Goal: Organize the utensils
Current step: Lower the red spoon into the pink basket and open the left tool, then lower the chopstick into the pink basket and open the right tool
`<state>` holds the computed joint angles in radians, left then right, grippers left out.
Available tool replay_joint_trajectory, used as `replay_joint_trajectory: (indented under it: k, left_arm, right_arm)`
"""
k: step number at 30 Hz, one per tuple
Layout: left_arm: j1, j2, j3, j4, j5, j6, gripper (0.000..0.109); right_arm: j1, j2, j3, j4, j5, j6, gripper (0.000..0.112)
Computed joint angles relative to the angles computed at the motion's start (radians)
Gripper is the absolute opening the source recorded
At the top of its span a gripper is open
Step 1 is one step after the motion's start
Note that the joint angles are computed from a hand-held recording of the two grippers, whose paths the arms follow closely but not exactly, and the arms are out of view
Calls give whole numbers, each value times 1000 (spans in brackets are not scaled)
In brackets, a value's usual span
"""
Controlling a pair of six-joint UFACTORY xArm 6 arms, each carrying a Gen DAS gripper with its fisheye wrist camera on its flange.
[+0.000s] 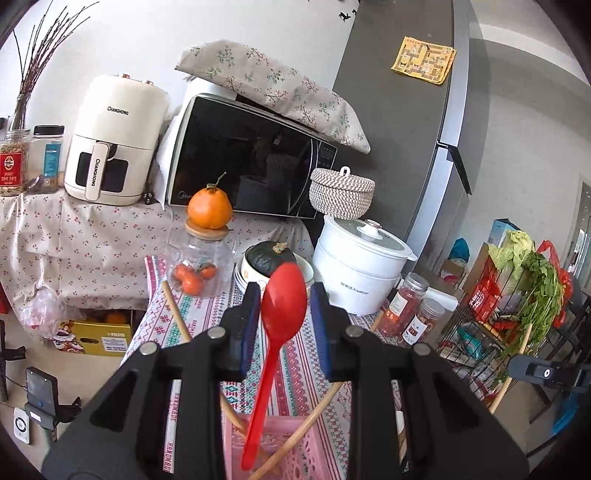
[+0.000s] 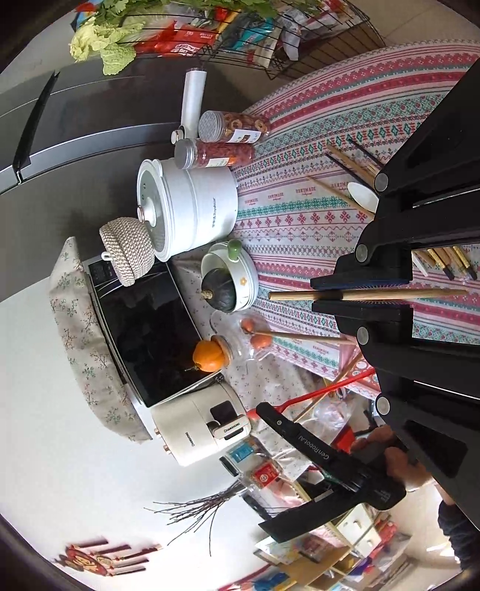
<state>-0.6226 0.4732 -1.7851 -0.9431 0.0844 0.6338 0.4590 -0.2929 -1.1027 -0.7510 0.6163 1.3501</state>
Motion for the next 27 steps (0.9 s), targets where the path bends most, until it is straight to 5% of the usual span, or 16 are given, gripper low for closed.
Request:
replay_joint_trajectory:
  k: [6, 17, 21, 27]
  left_arm:
    - [43, -59, 89, 372, 122, -358, 36]
    - [94, -202, 148, 813, 493, -694, 80]
    - [112, -216, 161, 874, 574, -728, 85]
    - [137, -197, 126, 803, 681, -646, 85]
  right_arm:
    - [-9, -9, 4, 6, -18, 7, 5]
    - [-13, 2, -72, -65, -74, 52, 5]
    - [-22, 31, -122, -91, -95, 69, 5]
    - [-44, 132, -227, -130, -124, 108, 5]
